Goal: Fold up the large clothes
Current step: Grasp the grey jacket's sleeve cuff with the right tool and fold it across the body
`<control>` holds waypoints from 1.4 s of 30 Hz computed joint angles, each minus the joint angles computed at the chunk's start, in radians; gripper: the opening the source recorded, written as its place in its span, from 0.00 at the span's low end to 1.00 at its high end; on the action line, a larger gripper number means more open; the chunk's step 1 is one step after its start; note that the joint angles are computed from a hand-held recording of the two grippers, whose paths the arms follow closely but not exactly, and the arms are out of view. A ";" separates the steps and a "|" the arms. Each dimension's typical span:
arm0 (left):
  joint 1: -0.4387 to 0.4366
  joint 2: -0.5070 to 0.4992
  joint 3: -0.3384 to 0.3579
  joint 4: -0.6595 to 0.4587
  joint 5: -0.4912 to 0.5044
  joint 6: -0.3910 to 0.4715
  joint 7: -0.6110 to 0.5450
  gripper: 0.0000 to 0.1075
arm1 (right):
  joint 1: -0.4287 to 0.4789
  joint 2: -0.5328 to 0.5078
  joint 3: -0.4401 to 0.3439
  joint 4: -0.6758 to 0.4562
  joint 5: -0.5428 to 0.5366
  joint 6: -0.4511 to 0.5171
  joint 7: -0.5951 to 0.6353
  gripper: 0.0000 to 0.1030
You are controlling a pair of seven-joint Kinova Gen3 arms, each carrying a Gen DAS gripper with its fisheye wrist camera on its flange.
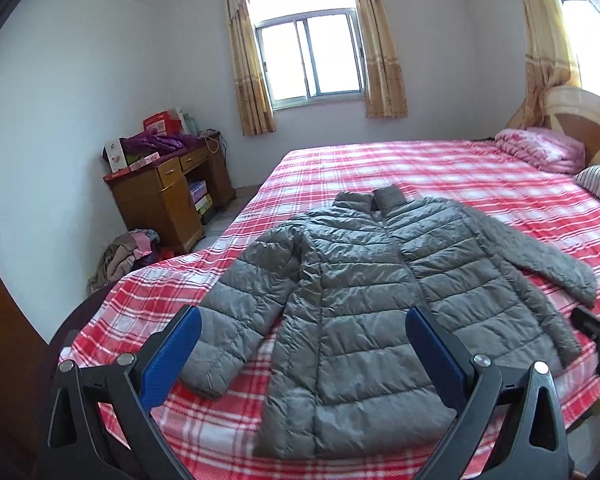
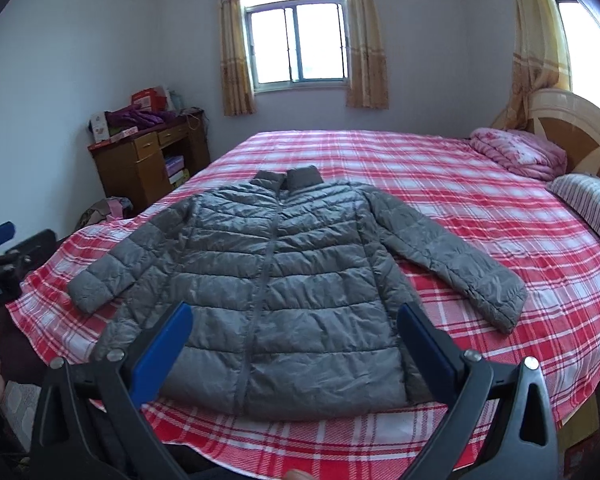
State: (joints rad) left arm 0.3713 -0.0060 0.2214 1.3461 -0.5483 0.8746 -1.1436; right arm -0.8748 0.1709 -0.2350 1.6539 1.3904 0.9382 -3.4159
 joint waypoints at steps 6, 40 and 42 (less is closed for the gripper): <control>-0.004 0.149 -0.039 -0.129 0.038 -0.013 -0.054 0.95 | 0.156 0.011 0.076 0.035 -0.129 -0.158 -0.034 1.00; 0.107 0.808 -0.288 -0.860 0.221 0.249 -0.204 0.95 | 0.425 0.123 0.353 0.095 -0.316 -0.459 -0.092 0.49; 0.103 0.821 -0.290 -0.885 0.230 0.267 -0.216 0.95 | 0.443 0.118 0.356 0.105 -0.293 -0.513 -0.108 0.28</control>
